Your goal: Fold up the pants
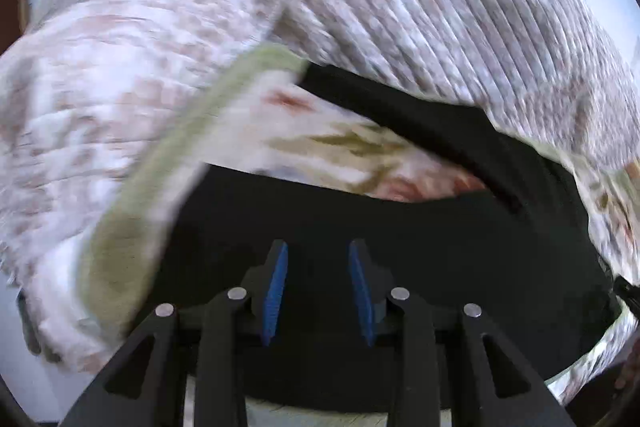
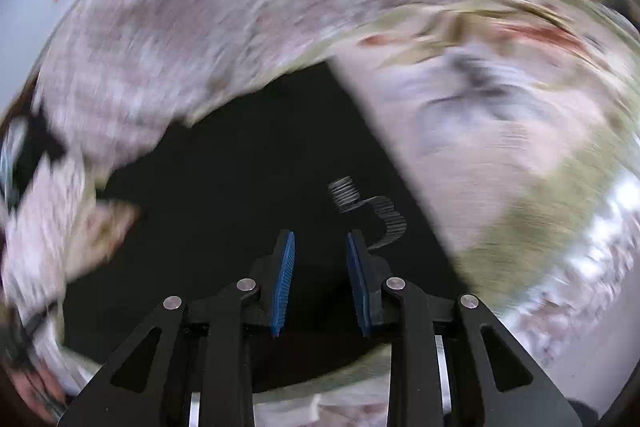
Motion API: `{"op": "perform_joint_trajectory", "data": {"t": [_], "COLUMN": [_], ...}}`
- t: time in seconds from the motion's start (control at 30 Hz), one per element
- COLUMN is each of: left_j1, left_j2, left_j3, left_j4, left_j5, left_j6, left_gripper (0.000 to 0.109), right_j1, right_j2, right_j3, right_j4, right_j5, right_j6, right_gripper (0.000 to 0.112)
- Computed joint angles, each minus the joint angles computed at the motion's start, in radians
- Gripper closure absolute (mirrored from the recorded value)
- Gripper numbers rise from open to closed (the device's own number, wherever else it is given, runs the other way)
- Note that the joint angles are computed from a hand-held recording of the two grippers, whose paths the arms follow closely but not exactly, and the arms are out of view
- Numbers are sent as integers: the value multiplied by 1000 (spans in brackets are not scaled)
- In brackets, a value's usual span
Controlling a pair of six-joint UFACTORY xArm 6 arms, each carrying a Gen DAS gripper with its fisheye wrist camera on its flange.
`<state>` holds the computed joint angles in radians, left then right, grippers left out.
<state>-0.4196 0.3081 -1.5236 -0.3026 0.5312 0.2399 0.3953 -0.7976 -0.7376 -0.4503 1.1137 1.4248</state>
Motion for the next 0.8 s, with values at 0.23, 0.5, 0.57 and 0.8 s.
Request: {"op": "perform_joint_trajectory", "data": {"t": [0.23, 0.5, 0.57, 0.8], "left_j1": [13, 48, 52, 28], "left_j2": [81, 147, 136, 38], "left_j3": [-65, -163, -160, -58], "left_j4": [158, 197, 179, 132], "left_j5": [-2, 52, 63, 32], "left_j6": [-127, -227, -223, -160], "left_gripper": [73, 73, 73, 65], "right_j1": [-63, -85, -108, -46], "right_j2": [42, 94, 72, 75], "right_j3": [44, 3, 33, -9], "right_j4": [76, 72, 117, 78], "right_j5": [-66, -67, -93, -120], "right_j6": [-95, -139, -149, -154], "right_gripper": [87, 85, 85, 76]}}
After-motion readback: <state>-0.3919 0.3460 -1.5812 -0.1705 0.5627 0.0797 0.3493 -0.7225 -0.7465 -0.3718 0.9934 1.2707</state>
